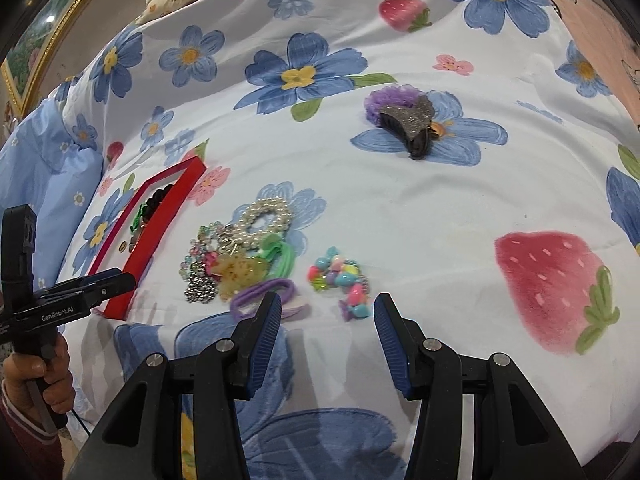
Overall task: Organize jewelry
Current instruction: 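Grasp the silver chain with the left tool while the right tool grasps the pastel beaded bracelet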
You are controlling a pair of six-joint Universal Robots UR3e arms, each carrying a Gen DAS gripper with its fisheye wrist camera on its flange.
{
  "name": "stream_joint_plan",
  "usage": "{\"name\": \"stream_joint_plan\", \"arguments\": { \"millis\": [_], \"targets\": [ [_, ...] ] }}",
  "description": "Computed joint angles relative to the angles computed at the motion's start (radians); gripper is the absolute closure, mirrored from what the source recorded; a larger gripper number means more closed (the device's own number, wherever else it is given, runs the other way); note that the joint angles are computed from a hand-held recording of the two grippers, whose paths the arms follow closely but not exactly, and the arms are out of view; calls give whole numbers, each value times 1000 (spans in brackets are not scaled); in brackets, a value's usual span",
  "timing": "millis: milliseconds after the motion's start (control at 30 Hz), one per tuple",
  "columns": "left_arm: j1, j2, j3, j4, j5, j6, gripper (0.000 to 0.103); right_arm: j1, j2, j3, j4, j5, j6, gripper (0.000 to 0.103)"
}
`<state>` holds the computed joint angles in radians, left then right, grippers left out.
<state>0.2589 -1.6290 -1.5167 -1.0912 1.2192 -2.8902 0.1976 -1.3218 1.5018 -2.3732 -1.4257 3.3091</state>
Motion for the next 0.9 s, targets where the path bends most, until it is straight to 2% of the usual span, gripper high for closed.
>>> {"name": "stream_joint_plan", "arguments": {
  "millis": [233, 367, 633, 767, 900],
  "targets": [
    [-70, -102, 95, 18, 51, -5, 49, -14, 33, -22, 1, 7, -17, 53],
    [-104, -172, 162, 1, 78, -14, 56, -18, 51, -35, 2, 8, -26, 53],
    [-125, -143, 132, -43, -8, -2, 56, -34, 61, -34, -2, 25, -34, 53],
    [-174, -170, 138, -35, -2, -29, 56, -36, 81, -39, 0, 31, -40, 53],
    [-225, -211, 138, 30, 48, -65, 57, -24, 106, -48, -10, 17, -52, 57]
  ]
}}
